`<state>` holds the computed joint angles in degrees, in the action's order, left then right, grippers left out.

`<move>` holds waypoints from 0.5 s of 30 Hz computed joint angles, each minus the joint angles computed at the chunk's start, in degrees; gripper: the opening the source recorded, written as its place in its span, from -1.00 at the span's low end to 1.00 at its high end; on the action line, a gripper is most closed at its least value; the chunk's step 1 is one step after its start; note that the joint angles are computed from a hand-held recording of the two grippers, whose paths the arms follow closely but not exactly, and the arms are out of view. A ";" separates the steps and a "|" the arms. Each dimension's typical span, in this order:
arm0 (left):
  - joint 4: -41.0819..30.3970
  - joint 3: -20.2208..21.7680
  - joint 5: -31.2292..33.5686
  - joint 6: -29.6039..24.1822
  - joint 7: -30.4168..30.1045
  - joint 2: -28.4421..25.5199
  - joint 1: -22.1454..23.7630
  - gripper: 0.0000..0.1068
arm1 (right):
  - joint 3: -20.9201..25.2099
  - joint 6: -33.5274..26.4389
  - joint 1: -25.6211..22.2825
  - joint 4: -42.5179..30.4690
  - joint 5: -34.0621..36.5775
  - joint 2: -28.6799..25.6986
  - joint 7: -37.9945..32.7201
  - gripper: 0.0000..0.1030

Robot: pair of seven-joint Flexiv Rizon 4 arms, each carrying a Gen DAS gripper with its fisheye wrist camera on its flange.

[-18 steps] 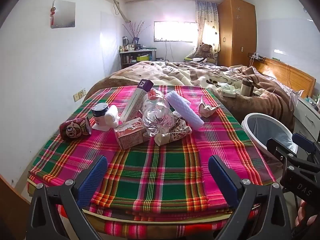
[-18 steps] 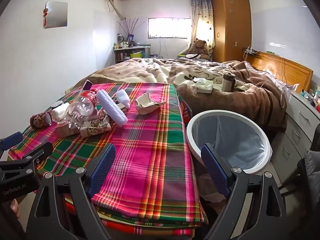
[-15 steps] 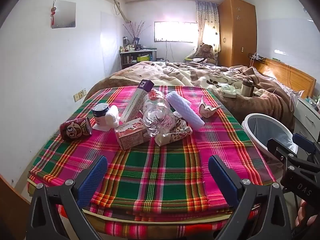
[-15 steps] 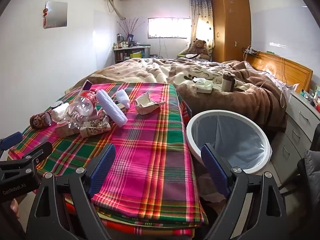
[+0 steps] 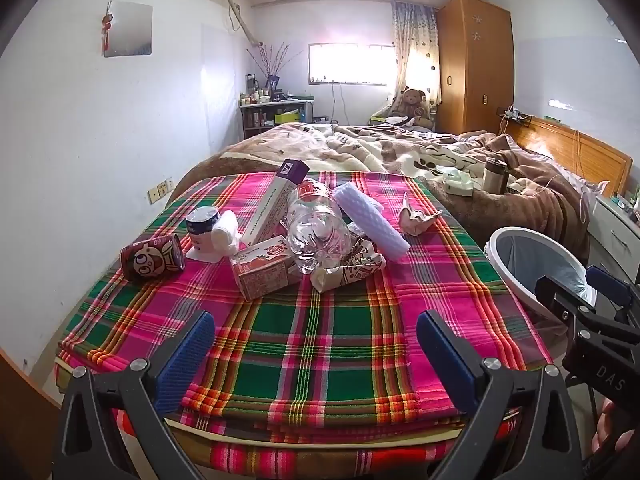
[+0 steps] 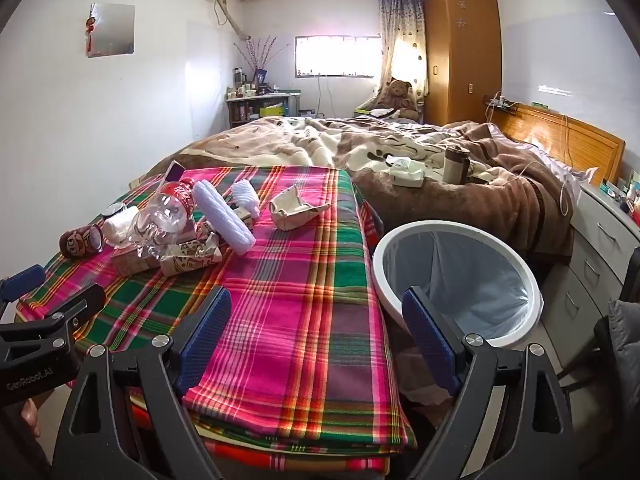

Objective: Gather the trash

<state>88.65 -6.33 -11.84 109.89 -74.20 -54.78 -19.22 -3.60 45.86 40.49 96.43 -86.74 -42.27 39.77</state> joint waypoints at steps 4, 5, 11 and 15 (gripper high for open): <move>0.05 0.01 0.08 0.12 -0.09 -0.04 0.06 0.91 | -0.07 0.09 -0.05 -0.16 -0.01 -0.15 -0.02 0.73; 0.03 0.10 0.04 0.19 -0.11 -0.08 -0.04 0.91 | -0.07 0.08 -0.07 -0.09 0.01 -0.11 -0.03 0.73; 0.00 0.27 -0.07 0.14 -0.13 -0.05 -0.17 0.91 | -0.06 0.10 -0.16 -0.01 0.04 -0.07 -0.02 0.73; 0.00 0.23 -0.01 0.09 -0.09 -0.03 -0.13 0.91 | -0.03 0.03 -0.14 0.00 0.11 -0.06 -0.04 0.73</move>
<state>88.65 -6.10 -11.85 109.98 -74.29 -54.81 -19.35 -3.63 45.88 40.34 96.43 -86.64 -42.33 39.73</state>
